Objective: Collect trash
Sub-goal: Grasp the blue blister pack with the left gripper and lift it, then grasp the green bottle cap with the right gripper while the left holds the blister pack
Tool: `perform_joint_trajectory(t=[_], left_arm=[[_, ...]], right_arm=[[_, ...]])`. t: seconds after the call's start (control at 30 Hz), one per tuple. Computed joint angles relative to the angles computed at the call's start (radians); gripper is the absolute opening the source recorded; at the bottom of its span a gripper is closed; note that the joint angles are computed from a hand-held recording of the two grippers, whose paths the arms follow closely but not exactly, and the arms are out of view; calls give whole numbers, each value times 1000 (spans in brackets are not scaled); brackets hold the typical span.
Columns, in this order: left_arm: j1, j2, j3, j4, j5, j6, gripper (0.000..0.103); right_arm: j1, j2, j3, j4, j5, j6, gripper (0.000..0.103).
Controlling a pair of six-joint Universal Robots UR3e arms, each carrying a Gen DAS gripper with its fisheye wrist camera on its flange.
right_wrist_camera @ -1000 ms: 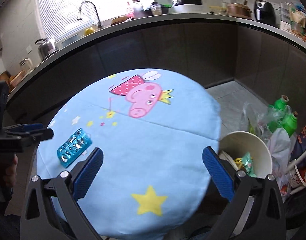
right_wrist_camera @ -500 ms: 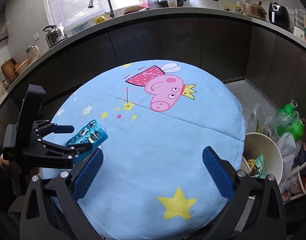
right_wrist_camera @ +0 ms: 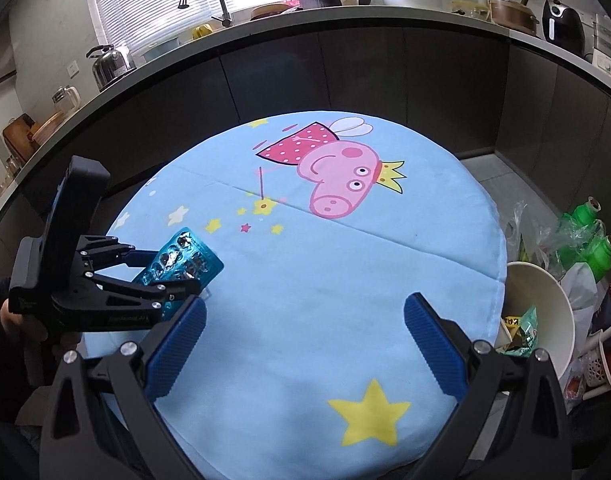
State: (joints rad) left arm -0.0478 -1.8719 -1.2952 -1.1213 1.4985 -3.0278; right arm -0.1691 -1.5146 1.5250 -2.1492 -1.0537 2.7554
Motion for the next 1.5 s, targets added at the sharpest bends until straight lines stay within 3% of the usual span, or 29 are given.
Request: perform_joint_trajectory(t=[0.17, 0.23, 0.6, 0.87, 1.1, 1.2, 1.27, 1.5], left_arm=[[101, 75, -7, -33, -135, -18, 18], [138, 104, -20, -37, -164, -21, 12], [295, 253, -117, -7, -271, -34, 10], [438, 402, -202, -23, -309, 7, 10], [540, 484, -290, -49, -362, 47, 10], [563, 496, -312, -56, -375, 60, 10], [569, 496, -318, -58, -382, 65, 10], [555, 489, -316, -57, -393, 57, 10]], right_arm=[[29, 12, -16, 18, 10, -7, 100], [52, 21, -28, 31, 17, -15, 99], [240, 132, -140, 103, 61, -39, 97], [403, 332, -330, 112, 43, -1, 63], [514, 420, -395, 46, -94, -12, 57], [552, 425, -370, -22, -164, -27, 46], [556, 421, -355, -46, -179, -27, 37], [503, 347, -282, -39, -120, -28, 37]])
